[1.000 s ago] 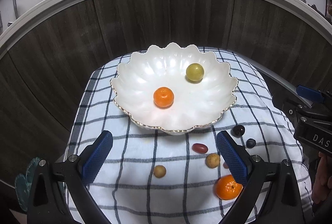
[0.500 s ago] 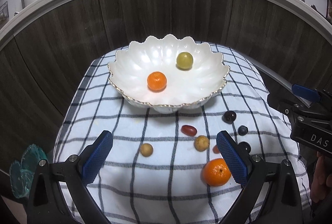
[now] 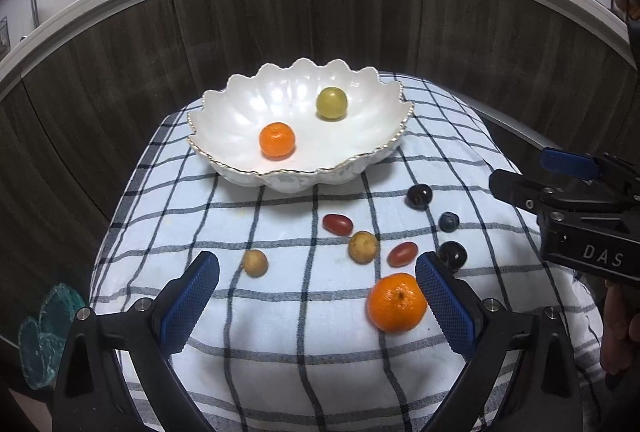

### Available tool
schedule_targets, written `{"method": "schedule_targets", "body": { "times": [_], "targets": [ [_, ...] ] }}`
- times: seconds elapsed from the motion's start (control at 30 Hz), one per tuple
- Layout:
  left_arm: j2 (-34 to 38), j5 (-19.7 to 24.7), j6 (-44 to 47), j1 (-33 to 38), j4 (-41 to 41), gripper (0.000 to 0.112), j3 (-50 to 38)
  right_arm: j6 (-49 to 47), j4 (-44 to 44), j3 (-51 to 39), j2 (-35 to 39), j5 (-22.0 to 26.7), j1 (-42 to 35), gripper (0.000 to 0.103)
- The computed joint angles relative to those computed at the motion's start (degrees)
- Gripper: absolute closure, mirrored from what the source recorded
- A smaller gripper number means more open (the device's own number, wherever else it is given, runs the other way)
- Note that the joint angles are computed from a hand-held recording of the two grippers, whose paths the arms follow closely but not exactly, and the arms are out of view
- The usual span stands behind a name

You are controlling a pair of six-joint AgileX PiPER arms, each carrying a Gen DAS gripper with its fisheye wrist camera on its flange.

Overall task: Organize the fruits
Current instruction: 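Withdraw both open grippers from the bowl toward the remaining fruits, then close the left gripper on the second mandarin while the right gripper grasps a dark plum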

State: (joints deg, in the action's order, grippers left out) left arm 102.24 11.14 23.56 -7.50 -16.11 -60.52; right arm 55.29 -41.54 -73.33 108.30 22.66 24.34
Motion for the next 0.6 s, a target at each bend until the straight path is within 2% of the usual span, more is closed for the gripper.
{"method": "schedule_targets", "body": {
  "times": [0.2,0.23,0.33,0.43,0.6],
  "targets": [
    [-0.5,-1.3,12.1,-0.9,-11.5,0.013,2.6,-0.1,0.3,2.6,-0.4,-2.6,-0.6,0.027],
    [-0.6,-1.8,12.5,-1.1,-11.8,0.017,3.0,-0.1,0.2,3.0,-0.5,-3.1,-0.7,0.028],
    [-0.5,-2.8,13.4,-2.2,-12.0,0.017,4.0,-2.2,1.7,4.1,-0.4,-4.7,-1.2,0.031],
    [-0.4,-3.3,19.4,-3.0,-17.4,0.019,4.8,-3.6,2.8,5.0,-0.4,-6.2,-1.6,0.035],
    [0.6,-2.9,24.0,-3.4,-22.3,0.021,5.0,-9.3,8.2,5.6,0.3,-8.1,-2.1,0.039]
  ]
}}
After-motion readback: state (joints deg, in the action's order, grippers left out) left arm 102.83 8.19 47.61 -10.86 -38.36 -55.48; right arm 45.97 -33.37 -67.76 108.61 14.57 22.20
